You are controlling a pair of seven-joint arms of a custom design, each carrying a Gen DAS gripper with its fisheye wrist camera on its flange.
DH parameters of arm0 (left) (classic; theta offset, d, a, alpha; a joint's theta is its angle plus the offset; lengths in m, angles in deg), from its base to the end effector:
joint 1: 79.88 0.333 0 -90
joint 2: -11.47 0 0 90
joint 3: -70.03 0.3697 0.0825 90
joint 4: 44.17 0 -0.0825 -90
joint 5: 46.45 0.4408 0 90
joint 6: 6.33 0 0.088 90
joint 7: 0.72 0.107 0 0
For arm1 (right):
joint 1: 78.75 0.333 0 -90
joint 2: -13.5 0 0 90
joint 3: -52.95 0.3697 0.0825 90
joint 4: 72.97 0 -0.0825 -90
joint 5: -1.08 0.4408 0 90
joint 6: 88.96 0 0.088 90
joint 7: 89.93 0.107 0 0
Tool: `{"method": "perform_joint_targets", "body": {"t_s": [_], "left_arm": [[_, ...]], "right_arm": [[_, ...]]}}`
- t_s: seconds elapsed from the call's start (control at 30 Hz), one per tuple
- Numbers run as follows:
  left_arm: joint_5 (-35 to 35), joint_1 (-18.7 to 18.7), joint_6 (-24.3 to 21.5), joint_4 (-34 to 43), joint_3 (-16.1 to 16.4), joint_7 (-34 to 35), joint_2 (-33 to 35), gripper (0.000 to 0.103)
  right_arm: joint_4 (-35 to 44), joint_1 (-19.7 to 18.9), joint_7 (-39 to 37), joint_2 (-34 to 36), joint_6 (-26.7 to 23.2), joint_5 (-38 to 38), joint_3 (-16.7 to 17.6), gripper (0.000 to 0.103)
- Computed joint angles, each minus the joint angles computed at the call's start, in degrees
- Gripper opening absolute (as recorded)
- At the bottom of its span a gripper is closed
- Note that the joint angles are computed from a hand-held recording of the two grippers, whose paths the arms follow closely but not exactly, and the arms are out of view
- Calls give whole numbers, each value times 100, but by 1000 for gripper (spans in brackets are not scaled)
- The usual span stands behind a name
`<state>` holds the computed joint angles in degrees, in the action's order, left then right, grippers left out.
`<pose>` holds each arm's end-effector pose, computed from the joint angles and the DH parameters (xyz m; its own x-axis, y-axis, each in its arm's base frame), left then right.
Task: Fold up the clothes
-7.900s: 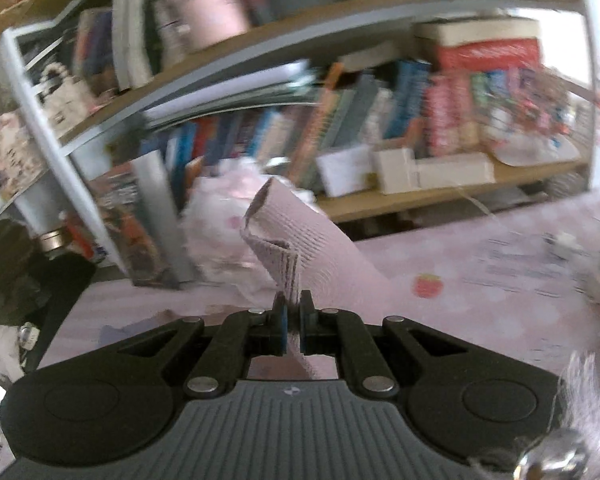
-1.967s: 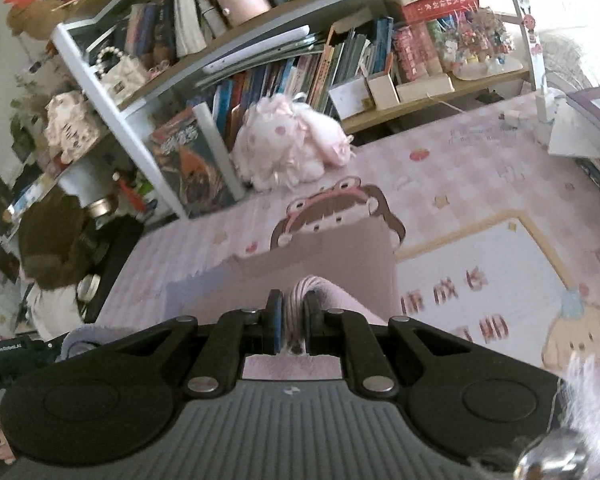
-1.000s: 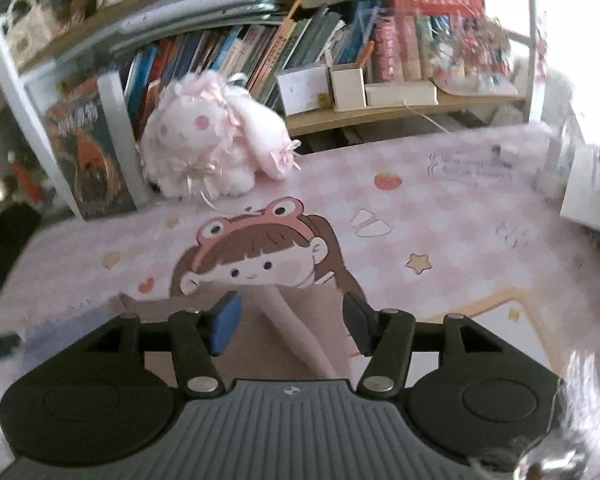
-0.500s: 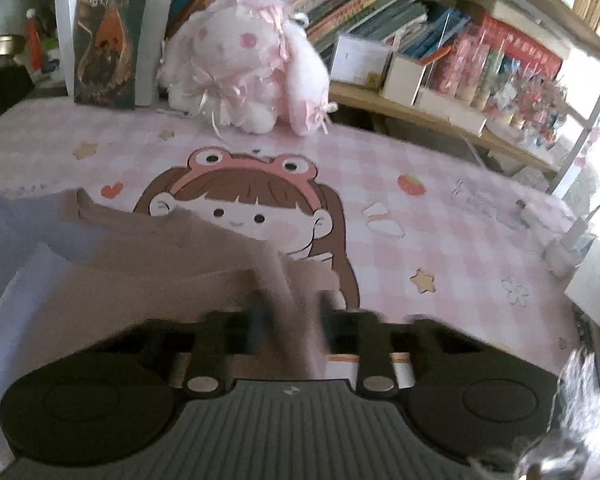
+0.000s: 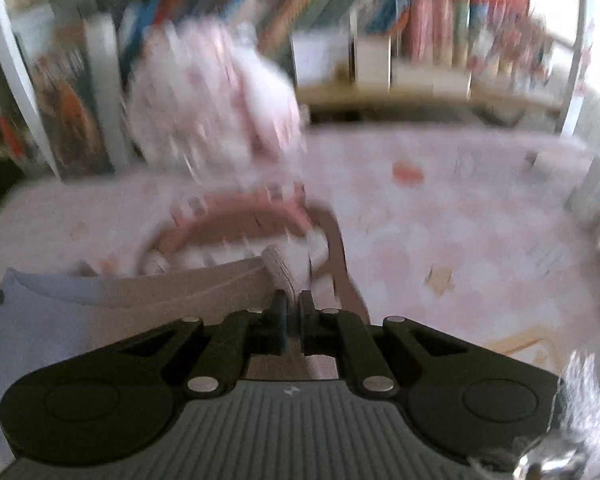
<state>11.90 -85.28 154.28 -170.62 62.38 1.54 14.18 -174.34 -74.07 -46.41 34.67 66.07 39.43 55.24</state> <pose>0.5856 -0.1766 0.4216 0.3486 -0.9246 0.1534 -0.6570 -0.3578 -0.6635 0.7515 0.0668 0.4310 0.4157 -0.9035 -0.1038 -0.7245 -0.2600 -0.6384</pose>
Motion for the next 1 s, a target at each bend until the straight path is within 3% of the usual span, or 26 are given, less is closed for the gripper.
{"method": "perform_joint_targets", "body": {"t_s": [0.1, 0.17, 0.2, 0.27, 0.3, 0.37, 0.5, 0.7, 1.0], "left_arm": [[-278, -21, -173, -13, -39, 89, -86, 15], [-475, -29, -332, -47, -67, 119, -189, 31], [-347, -40, -423, -74, -82, -58, -261, 33], [62, -60, -536, -172, -145, -505, -462, 48], [253, -64, -597, -221, -188, -714, -564, 50], [479, -80, -718, -317, -281, -957, -752, 51], [301, -212, -1014, -458, -472, -829, -991, 52], [9, -495, -1333, -693, -752, -891, -1271, 62], [-373, -967, -1778, -809, -1079, -1068, -1414, 62]], "right_arm": [[54, -135, -45, 77, -52, 390, 107, 6], [101, -123, 186, 54, -182, 401, 50, 7], [63, -123, 191, 2, -140, 424, 50, 9], [-79, -104, 107, -139, 60, 452, 56, 26], [-179, -121, -26, -233, 144, 490, 76, 29], [-385, -189, -355, -428, 234, 657, 130, 32], [-822, -256, -972, -826, 271, 1049, 138, 38], [-1576, -205, -1777, -1438, 342, 1598, 6, 49], [-2562, -116, -2399, -2315, 45, 1942, -382, 51]]}}
